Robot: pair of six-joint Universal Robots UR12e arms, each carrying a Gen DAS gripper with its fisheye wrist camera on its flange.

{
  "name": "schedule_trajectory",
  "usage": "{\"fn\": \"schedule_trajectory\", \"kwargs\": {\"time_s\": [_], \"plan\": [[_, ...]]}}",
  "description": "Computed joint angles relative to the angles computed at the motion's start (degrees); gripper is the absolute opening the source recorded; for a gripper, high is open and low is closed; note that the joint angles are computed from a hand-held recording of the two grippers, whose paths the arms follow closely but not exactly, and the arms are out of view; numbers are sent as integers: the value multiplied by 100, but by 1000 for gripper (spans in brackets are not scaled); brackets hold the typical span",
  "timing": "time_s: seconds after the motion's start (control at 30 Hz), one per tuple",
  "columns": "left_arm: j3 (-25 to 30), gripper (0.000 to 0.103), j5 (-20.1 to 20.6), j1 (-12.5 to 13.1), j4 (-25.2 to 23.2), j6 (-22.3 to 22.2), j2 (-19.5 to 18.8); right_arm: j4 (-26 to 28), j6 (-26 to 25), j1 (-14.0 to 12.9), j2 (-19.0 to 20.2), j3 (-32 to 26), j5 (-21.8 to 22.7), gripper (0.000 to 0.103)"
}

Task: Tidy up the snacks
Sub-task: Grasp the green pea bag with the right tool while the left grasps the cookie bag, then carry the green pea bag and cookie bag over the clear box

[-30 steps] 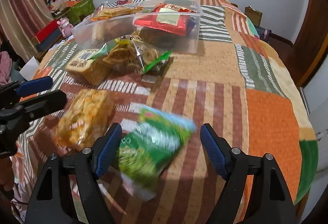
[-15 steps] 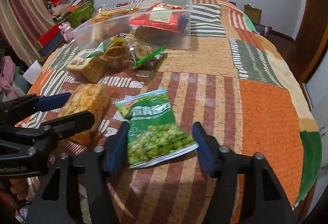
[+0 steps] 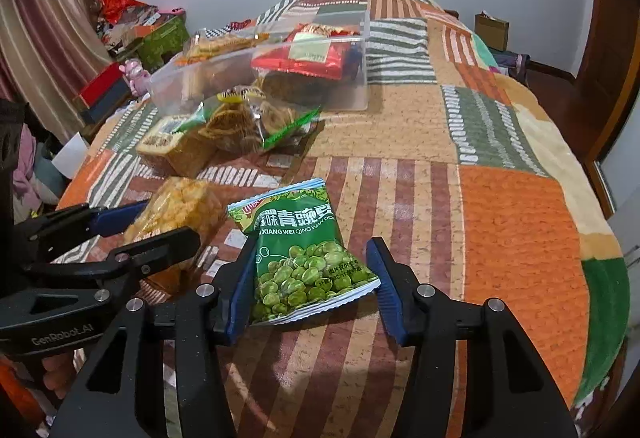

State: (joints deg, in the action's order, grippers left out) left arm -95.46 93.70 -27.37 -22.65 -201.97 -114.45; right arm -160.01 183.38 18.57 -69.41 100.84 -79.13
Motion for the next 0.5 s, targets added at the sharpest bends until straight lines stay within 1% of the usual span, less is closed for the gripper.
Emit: {"fn": "schedule_trajectory", "kwargs": {"time_s": [0.5], "plan": [[-117,53,318,35,663,-10,231,-455,99,-34,-55,-124,11,50]]}}
